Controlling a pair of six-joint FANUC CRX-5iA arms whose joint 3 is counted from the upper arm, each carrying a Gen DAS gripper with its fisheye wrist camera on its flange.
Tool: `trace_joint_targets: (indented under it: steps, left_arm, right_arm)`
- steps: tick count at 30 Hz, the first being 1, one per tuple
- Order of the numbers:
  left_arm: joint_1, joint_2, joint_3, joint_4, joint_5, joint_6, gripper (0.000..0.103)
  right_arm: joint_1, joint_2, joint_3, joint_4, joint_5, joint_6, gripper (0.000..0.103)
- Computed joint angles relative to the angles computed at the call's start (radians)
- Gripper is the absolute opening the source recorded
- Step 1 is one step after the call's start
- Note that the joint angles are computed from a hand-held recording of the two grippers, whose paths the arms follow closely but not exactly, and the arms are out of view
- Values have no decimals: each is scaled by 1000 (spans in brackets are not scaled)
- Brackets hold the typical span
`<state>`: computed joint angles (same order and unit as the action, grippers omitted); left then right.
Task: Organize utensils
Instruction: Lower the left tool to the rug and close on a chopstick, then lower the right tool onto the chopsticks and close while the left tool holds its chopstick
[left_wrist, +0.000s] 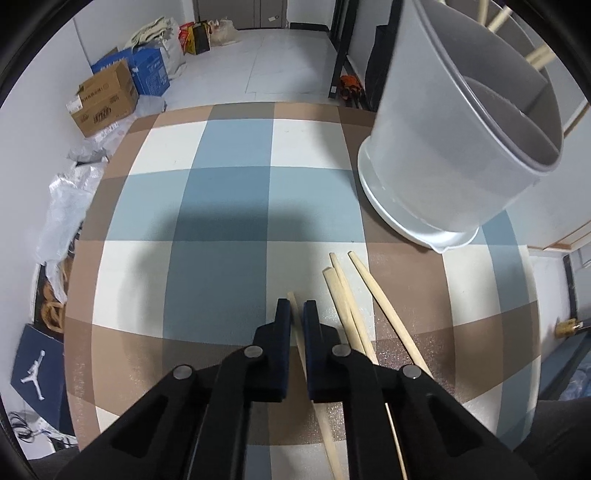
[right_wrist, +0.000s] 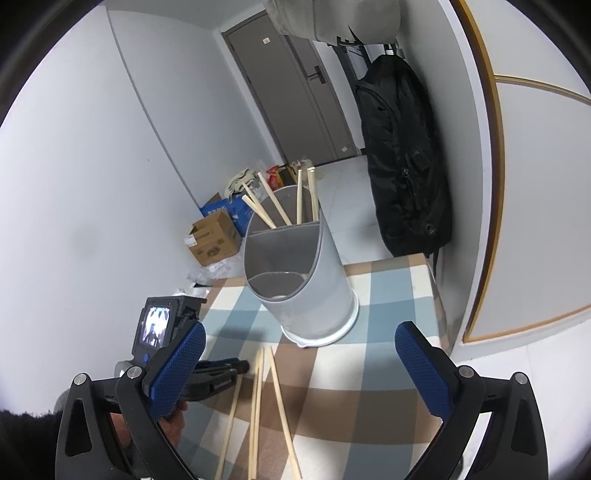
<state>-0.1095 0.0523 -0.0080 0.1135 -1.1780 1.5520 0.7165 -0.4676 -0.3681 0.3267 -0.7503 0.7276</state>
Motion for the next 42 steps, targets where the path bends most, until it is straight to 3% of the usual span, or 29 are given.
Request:
trace_joint_targets:
  steps: [5, 15, 19, 27, 31, 35, 40, 42]
  left_arm:
    - [18, -8, -16, 30, 14, 8, 1]
    - [92, -103, -122, 182, 133, -40, 1]
    - [105, -122, -127, 184, 147, -35, 1]
    - [171, -179, -213, 320, 219, -150, 1]
    - [209, -199, -258, 399, 246, -217, 1]
    - [241, -221, -295, 460, 266, -270, 1]
    - [269, -232, -324, 516, 278, -324, 1]
    - [279, -236, -338, 548, 275, -344, 1]
  right_arm:
    - [1, -4, -3, 5, -5, -6, 103]
    - [28, 7, -4, 37, -31, -3, 103]
    - [46, 29, 11, 36, -56, 23, 102]
    - [75, 115, 94, -90, -128, 191, 78]
    - [64, 185, 168, -218, -190, 318, 73]
    - [66, 274, 237, -272, -255, 406, 50]
    - [59, 359, 283, -317, -254, 434, 48]
    - [57, 401, 306, -318, -264, 446, 41]
